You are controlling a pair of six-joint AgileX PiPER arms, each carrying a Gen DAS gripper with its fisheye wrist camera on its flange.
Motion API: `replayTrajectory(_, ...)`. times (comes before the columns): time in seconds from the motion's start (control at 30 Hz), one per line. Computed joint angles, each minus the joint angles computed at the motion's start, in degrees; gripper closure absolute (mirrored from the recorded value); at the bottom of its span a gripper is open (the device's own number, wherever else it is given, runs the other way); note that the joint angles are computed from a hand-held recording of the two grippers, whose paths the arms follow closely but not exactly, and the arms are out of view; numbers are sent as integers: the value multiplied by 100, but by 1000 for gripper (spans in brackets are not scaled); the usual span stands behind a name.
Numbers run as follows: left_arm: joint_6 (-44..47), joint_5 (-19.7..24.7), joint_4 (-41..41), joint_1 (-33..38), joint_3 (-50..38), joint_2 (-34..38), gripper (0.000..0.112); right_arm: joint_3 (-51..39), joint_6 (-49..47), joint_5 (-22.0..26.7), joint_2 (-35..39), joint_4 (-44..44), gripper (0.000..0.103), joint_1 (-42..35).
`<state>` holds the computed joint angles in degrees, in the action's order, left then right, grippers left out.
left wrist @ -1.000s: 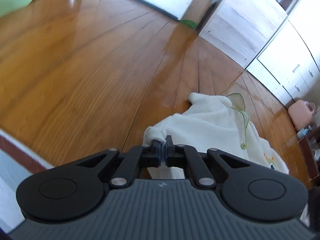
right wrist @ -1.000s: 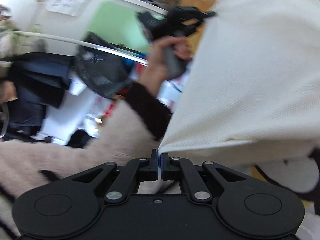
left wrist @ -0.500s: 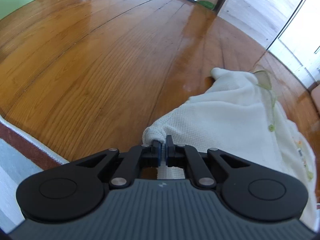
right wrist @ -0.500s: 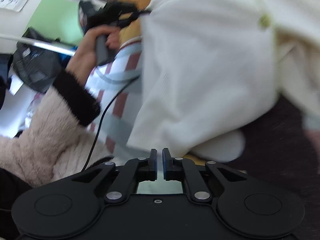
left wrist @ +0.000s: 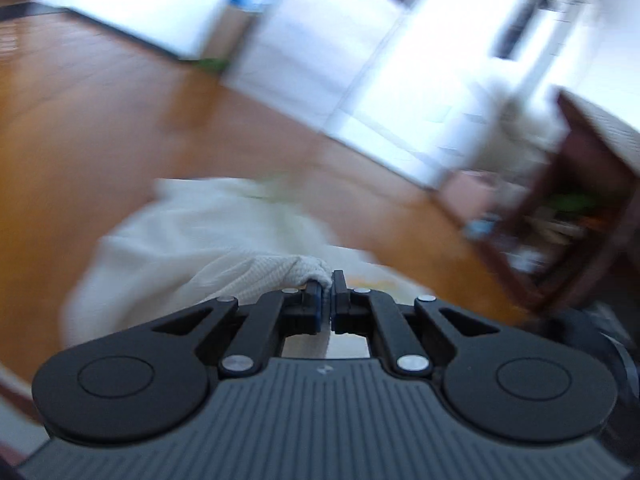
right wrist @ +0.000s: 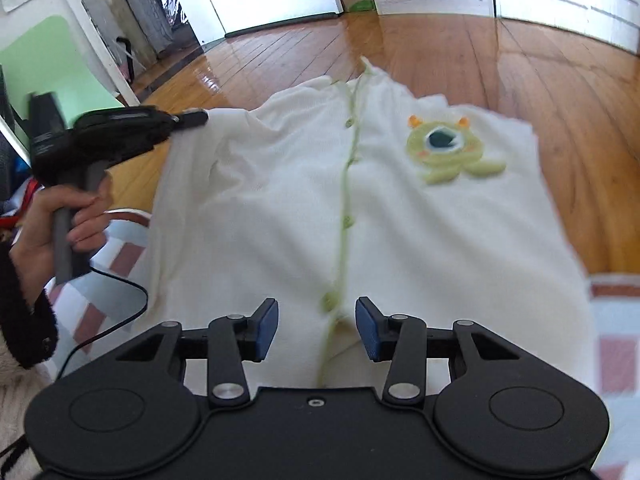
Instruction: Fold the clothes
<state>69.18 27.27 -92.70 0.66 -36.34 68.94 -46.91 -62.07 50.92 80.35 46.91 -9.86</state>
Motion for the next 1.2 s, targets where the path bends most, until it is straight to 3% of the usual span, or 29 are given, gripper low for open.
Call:
replayTrajectory(0.1, -465, 330, 541, -720, -388, 923, 106, -986, 441, 305, 613, -451, 54, -59)
replayTrajectory(0.23, -1008, 150, 1939, -1147, -530, 921, 106, -2576, 1502, 795, 1540, -1504, 54, 455)
replayTrajectory(0.27, -977, 365, 2011, -993, -533, 775, 101, -2978, 1611, 961, 1739, -1800, 54, 626)
replayTrajectory(0.33, -534, 1295, 1618, -185, -528, 420, 87, -3477, 1420, 981, 1884, -2326, 54, 1025)
replayTrajectory(0.4, 191, 2228, 1072, 787, -411, 176, 71, -3644, 1067, 736, 1920, -2329, 53, 1270)
replayTrajectory(0.43, 453, 2459, 908, 1192, -346, 61, 69, -3731, 972, 685, 1986, -2175, 51, 1323)
replayTrajectory(0.47, 603, 2461, 858, 1530, -306, 35, 68, -3863, 1006, 730, 2126, -1965, 51, 1348)
replayTrajectory(0.57, 408, 1757, 720, 2130, -241, 323, 67, -4267, 1243, 857, 2717, -1473, 51, 1544)
replayTrajectory(0.6, 230, 1796, 576, 2378, -227, 590, 67, -4388, 1286, 873, 2922, -1370, 51, 1652)
replayTrajectory(0.67, -213, 2319, 310, 2981, -287, 1318, 67, -4542, 1361, 847, 3219, -1295, 50, 1921)
replayTrajectory(0.73, -426, 2632, 147, 3272, -385, 1887, 67, -4607, 1407, 703, 3424, -1421, 40, 2268)
replayTrajectory(0.8, -358, 2321, 133, 3143, -473, 2058, 67, -4616, 1417, 436, 3559, -2027, 35, 2743)
replayTrajectory(0.9, -116, 1805, 274, 2802, -599, 2094, 67, -4852, 1563, 258, 3881, -3403, 35, 3535)
replayTrajectory(0.97, -46, 1543, 414, 2575, -706, 2169, 67, -5210, 1024, 427, 4123, -4138, 42, 3900)
replayTrajectory(1.0, -72, 1411, 515, 2493, -691, 2134, 67, -5508, 873, 594, 4247, -4161, 65, 3941)
replayTrajectory(1.03, -115, 1284, 627, 2423, -651, 2067, 67, -5910, 875, 838, 4420, -4087, 95, 3927)
replayTrajectory(1.07, -78, 1206, 643, 2377, -652, 2067, 67, -6345, 904, 1099, 4608, -4036, 96, 3921)
replayTrajectory(1.13, -74, 1243, 675, 2511, -578, 1938, 67, -6775, 1472, 1075, 4747, -3550, 97, 3686)
replayTrajectory(1.2, -50, 1293, 602, 2617, -600, 2008, 67, -6378, 1964, 300, 4470, -3033, 97, 3363)
